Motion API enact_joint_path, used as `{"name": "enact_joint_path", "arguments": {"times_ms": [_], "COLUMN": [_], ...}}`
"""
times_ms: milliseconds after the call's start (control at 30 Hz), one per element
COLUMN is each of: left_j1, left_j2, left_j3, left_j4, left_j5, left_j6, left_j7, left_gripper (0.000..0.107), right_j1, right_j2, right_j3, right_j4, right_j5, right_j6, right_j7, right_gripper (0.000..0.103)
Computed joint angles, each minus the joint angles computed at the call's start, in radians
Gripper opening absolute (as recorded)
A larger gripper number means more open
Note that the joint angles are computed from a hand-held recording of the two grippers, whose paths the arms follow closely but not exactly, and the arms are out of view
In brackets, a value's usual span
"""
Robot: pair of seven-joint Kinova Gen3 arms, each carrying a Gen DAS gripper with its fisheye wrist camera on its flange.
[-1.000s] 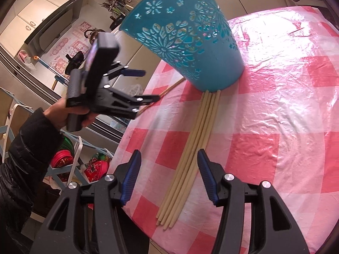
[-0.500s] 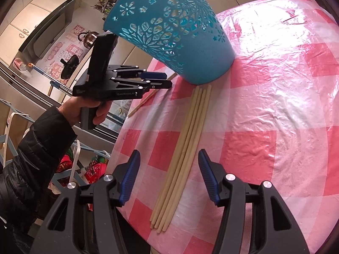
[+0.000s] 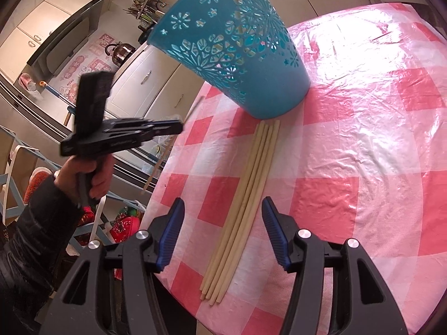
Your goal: Organize utensils
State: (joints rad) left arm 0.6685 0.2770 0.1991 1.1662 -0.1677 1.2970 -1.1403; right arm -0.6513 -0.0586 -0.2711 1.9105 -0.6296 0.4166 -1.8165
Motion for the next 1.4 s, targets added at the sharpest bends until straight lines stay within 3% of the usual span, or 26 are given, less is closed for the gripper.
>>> {"name": "enact_joint_path", "arguments": {"times_ms": [100, 233, 333, 433, 533, 633, 800, 900, 967, 1033, 1067, 1133, 1167, 1233, 1300, 1400], "left_j1": [0.116, 0.302, 0.440, 0.548, 0.587, 0.524, 0.415, 0.431, 0.416, 0.402, 0.414, 0.478, 0.516, 0.580, 0.586, 0.519], "left_j2": [-0.106, -0.141, -0.061, 0.029, 0.137, 0.200, 0.227, 0.211, 0.183, 0.148, 0.128, 0.089, 0.071, 0.041, 0.015, -0.024], "left_j3": [-0.094, -0.198, -0.316, -0.455, -0.548, -0.481, -0.267, -0.257, -0.201, -0.134, -0.128, -0.173, -0.201, -0.240, -0.219, -0.143], "left_j4": [0.033, -0.042, -0.166, -0.212, -0.265, -0.295, -0.273, -0.229, -0.183, -0.116, -0.080, -0.006, 0.031, 0.106, 0.182, 0.293], "left_j5": [-0.023, -0.181, -0.303, -0.425, -0.526, -0.613, -0.754, -0.764, -0.798, -0.859, -0.879, -0.903, -0.910, -0.913, -0.911, -0.858], "left_j6": [-0.058, -0.174, -0.251, -0.347, -0.372, -0.344, -0.254, -0.230, -0.210, -0.176, -0.164, -0.147, -0.139, -0.113, -0.104, -0.131], "left_j7": [0.122, 0.254, 0.287, 0.406, 0.528, 0.650, 0.738, 0.745, 0.787, 0.860, 0.901, 0.982, 1.023, 1.104, 1.186, 1.301], "left_gripper": [0.004, 0.004, 0.004, 0.004, 0.004, 0.004, 0.004, 0.006, 0.012, 0.036, 0.042, 0.062, 0.066, 0.084, 0.089, 0.089], "right_j1": [0.000, -0.006, -0.005, 0.000, -0.005, -0.009, -0.209, -0.228, -0.189, -0.115, -0.078, -0.003, 0.030, 0.041, -0.018, -0.080], "right_j2": [-0.009, -0.010, -0.010, -0.025, -0.035, -0.038, -0.045, -0.037, -0.025, -0.011, -0.006, 0.000, 0.005, 0.020, 0.034, 0.067], "right_j3": [-0.004, -0.001, -0.011, -0.017, 0.004, 0.016, 0.177, 0.171, 0.114, 0.022, -0.025, -0.117, -0.160, -0.194, -0.157, -0.125], "right_j4": [0.003, 0.006, 0.003, 0.012, 0.026, 0.029, 0.024, 0.007, -0.010, -0.028, -0.037, -0.055, -0.064, -0.090, -0.109, -0.157], "right_j5": [0.018, 0.014, 0.056, 0.104, 0.085, 0.087, 0.252, 0.374, 0.456, 0.537, 0.578, 0.659, 0.700, 0.781, 0.848, 0.926], "right_j6": [-0.010, -0.017, -0.020, -0.026, -0.033, -0.031, -0.035, -0.015, 0.007, 0.030, 0.041, 0.072, 0.087, 0.130, 0.160, 0.222], "right_j7": [-0.019, -0.021, -0.060, -0.109, -0.100, -0.097, -0.238, -0.352, -0.429, -0.502, -0.538, -0.606, -0.641, -0.713, -0.777, -0.838], "right_gripper": [0.056, 0.056, 0.056, 0.056, 0.056, 0.056, 0.056, 0.056, 0.056, 0.056, 0.056, 0.056, 0.052, 0.046, 0.043, 0.039]}}
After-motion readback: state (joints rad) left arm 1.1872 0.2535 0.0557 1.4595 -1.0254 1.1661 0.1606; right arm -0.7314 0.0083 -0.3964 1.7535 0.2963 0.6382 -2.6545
